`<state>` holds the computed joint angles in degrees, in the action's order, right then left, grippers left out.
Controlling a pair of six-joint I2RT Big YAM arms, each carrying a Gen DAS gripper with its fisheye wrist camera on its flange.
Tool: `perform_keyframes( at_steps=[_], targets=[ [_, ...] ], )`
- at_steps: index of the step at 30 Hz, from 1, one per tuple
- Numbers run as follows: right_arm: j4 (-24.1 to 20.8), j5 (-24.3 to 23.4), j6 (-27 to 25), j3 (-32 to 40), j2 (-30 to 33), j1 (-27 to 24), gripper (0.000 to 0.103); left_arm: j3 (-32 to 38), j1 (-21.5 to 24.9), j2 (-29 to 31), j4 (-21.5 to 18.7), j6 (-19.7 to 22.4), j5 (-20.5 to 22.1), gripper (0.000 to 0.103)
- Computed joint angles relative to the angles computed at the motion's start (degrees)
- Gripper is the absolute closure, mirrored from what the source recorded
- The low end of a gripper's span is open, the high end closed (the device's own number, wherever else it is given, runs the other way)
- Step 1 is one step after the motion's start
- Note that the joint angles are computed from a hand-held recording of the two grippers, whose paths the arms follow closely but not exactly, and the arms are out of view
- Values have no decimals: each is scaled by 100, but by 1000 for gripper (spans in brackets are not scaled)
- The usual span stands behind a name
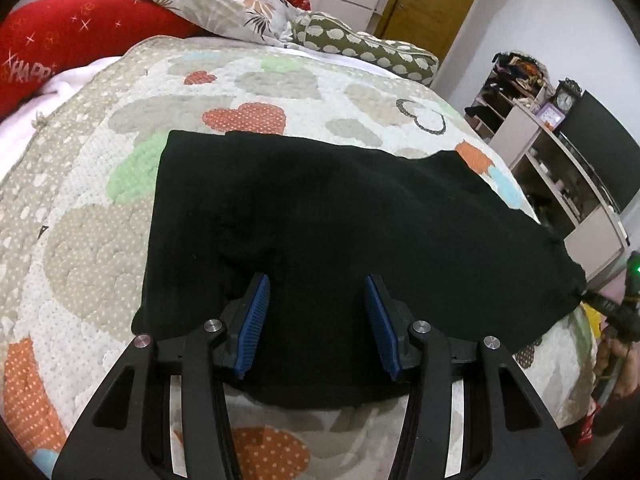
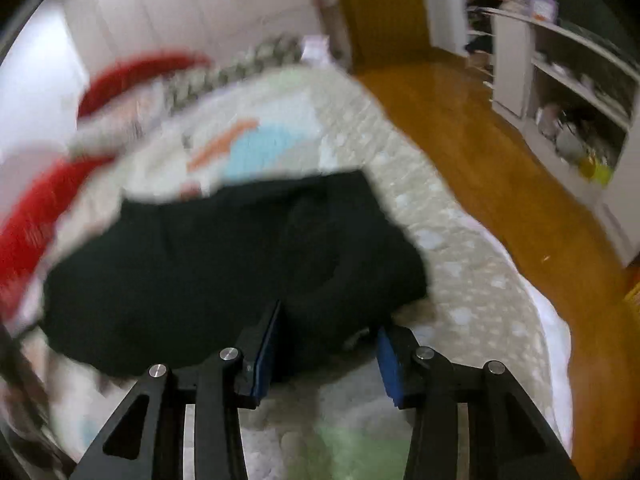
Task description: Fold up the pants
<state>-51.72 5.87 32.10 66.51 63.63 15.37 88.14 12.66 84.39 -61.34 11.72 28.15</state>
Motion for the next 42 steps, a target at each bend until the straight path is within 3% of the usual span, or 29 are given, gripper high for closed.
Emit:
perform_keyframes(
  at_steps=[5,9,11,16,21,24,25,26,27,28,31,37,42],
  targets=[
    [-51,675,-73,289,-48,-52,61,72,60,0,-131,19,41,55],
    [245,826,-429,578,244,149,61,56,74,-40,-76,-21,-9,55],
    [189,777,-611,729,481,164,61,100,69,-1,-107,-11,-46,55],
    [517,-233,-1385,1460,1412,446,56,157,98,22,-10,-31,-25,55],
    [534,-1002,-2076,2861,2858,793,56,343,114,224,-32,-117,-83,55],
    [173,-850,-2429,3772,3677,973,56,297,76,184,21,11,-184,55],
    [87,-774,-2560,3933,3827,1026,61,278,70,174,40,44,-195,55],
    [17,-765,-2654,4076,3963,1053,85,263,74,172,53,71,-181,55],
    [-88,-728,-2757,4204,4079,1094,97,263,85,182,52,85,-150,55],
    [-102,-629,-2788,4198,4076,1134,101,276,103,202,39,98,-94,55],
    [0,-550,-2708,4262,4055,1137,102,377,165,282,-50,91,89,55],
    [-262,-491,-2579,5195,4654,1160,102,395,192,267,88,-71,105,55],
    [-106,-528,-2184,4793,4482,1103,97,355,198,206,75,-20,60,55]
  ],
)
